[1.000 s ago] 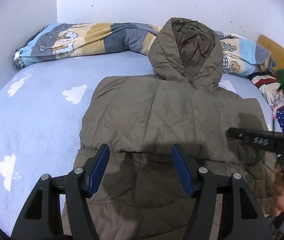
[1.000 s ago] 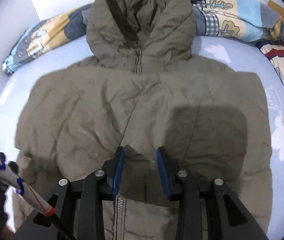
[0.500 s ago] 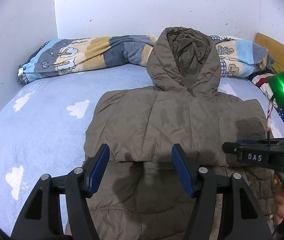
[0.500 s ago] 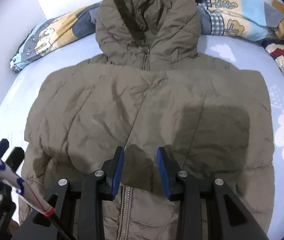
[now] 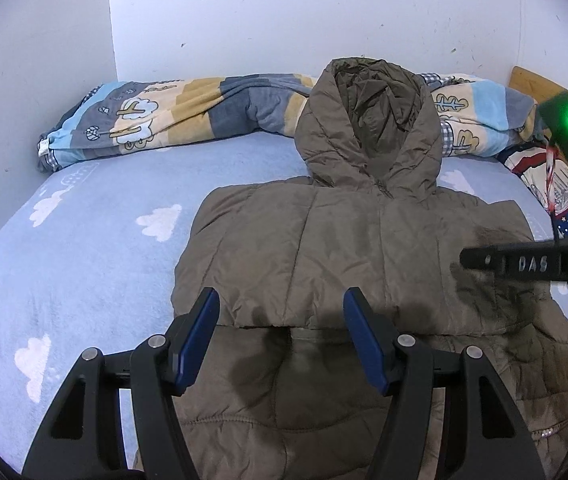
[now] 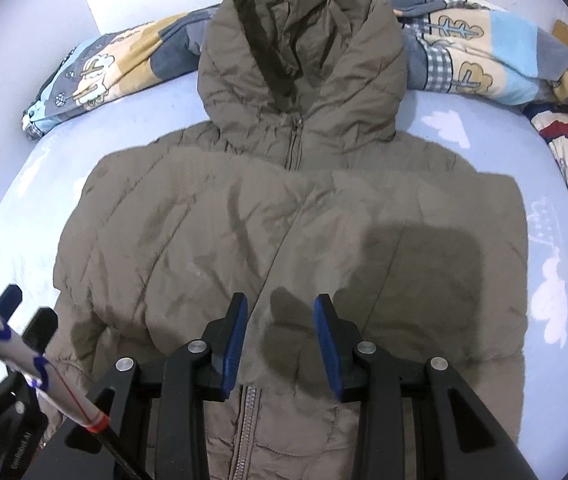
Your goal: Fold large clothes
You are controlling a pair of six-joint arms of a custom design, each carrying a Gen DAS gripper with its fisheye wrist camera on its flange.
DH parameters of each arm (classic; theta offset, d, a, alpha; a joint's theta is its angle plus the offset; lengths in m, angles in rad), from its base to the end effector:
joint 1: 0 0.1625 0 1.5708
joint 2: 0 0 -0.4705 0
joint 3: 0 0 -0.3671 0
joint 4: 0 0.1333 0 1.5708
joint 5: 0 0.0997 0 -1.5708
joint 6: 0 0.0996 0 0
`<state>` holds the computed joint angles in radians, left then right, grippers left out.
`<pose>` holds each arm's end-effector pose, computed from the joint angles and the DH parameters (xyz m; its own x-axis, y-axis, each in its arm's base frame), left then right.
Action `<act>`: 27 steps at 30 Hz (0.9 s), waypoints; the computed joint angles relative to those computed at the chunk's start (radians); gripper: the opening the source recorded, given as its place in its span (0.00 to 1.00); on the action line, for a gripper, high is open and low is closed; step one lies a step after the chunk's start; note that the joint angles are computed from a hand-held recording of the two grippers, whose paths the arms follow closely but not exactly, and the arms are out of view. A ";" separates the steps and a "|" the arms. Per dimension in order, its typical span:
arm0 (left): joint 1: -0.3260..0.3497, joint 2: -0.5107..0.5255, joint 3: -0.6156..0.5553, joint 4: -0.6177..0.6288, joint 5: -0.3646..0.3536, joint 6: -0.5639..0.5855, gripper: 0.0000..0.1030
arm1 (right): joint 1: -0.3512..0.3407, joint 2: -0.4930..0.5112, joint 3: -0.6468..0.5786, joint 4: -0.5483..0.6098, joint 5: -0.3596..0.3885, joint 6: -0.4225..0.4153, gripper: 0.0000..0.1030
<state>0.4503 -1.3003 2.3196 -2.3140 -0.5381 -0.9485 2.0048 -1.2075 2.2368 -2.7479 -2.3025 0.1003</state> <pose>-0.2650 -0.3711 0.2269 -0.7110 -0.0119 -0.7031 0.4949 0.7018 -0.5124 0.2565 -0.3947 0.2291 -0.7545 -0.1326 0.6428 -0.3421 0.9153 -0.2127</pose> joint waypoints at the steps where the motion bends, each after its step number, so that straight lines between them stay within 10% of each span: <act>1: 0.001 -0.001 0.000 0.002 -0.002 -0.001 0.62 | 0.002 -0.002 -0.007 0.005 -0.004 -0.001 0.36; 12: 0.008 0.004 0.002 0.008 -0.023 0.011 0.62 | -0.013 0.053 -0.250 -0.027 -0.084 -0.107 0.37; 27: 0.065 0.001 0.002 0.022 -0.052 -0.001 0.62 | -0.138 0.403 -0.762 -0.217 -0.158 -0.320 0.47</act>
<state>0.5155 -1.2996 2.3217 -2.2921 -0.5905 -0.9494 1.8669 -0.8043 1.4747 -2.9652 -2.4609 -0.2199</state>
